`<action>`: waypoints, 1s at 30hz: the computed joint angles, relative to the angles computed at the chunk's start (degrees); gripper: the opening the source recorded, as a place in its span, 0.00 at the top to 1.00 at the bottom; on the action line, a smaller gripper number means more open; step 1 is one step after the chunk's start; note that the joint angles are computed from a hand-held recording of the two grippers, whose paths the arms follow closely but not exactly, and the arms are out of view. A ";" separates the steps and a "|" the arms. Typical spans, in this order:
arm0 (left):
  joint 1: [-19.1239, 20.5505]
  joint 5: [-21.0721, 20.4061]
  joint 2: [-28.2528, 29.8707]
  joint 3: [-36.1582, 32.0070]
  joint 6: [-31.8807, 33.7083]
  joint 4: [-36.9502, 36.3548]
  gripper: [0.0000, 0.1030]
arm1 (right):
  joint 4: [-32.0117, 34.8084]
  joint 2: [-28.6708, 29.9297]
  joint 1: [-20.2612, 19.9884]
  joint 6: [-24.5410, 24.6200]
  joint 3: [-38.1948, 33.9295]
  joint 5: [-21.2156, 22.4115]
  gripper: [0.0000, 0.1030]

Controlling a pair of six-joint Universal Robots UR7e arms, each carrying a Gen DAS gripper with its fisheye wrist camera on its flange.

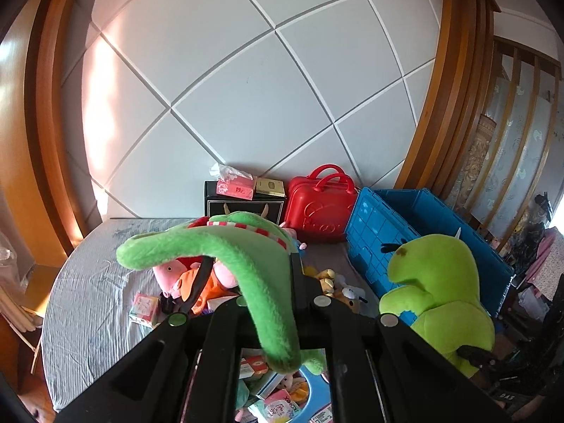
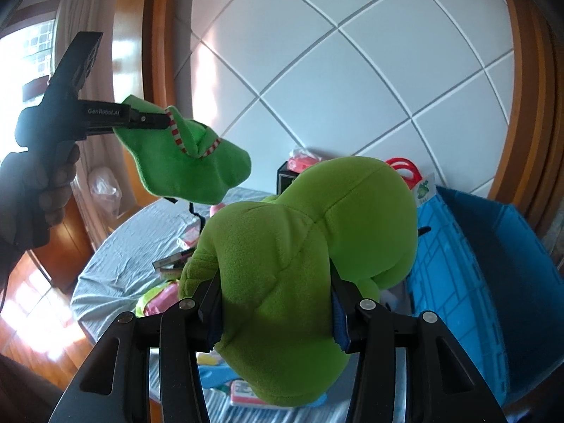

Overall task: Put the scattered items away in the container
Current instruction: 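Lift the green frog plush with both tools and carry it over the blue crate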

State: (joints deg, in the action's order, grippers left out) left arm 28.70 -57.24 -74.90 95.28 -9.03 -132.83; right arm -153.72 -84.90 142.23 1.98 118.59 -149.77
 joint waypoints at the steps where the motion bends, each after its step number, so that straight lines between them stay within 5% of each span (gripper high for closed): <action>1: -0.86 0.98 0.34 0.19 -1.07 0.36 0.95 | 0.28 -1.31 -0.09 -0.88 0.05 0.00 0.55; 16: -10.75 11.47 12.77 -4.73 -14.97 5.90 0.95 | 7.49 -20.13 -6.26 -13.63 -0.76 2.99 0.54; 30: -14.28 10.92 29.54 -19.59 -12.57 8.37 0.95 | 9.02 -30.88 -14.38 -21.36 -2.55 6.37 0.54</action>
State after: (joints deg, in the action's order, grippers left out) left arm 14.42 -46.32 -45.37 75.69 -21.60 -124.46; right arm -144.70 -115.77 127.86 -19.38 116.05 -143.40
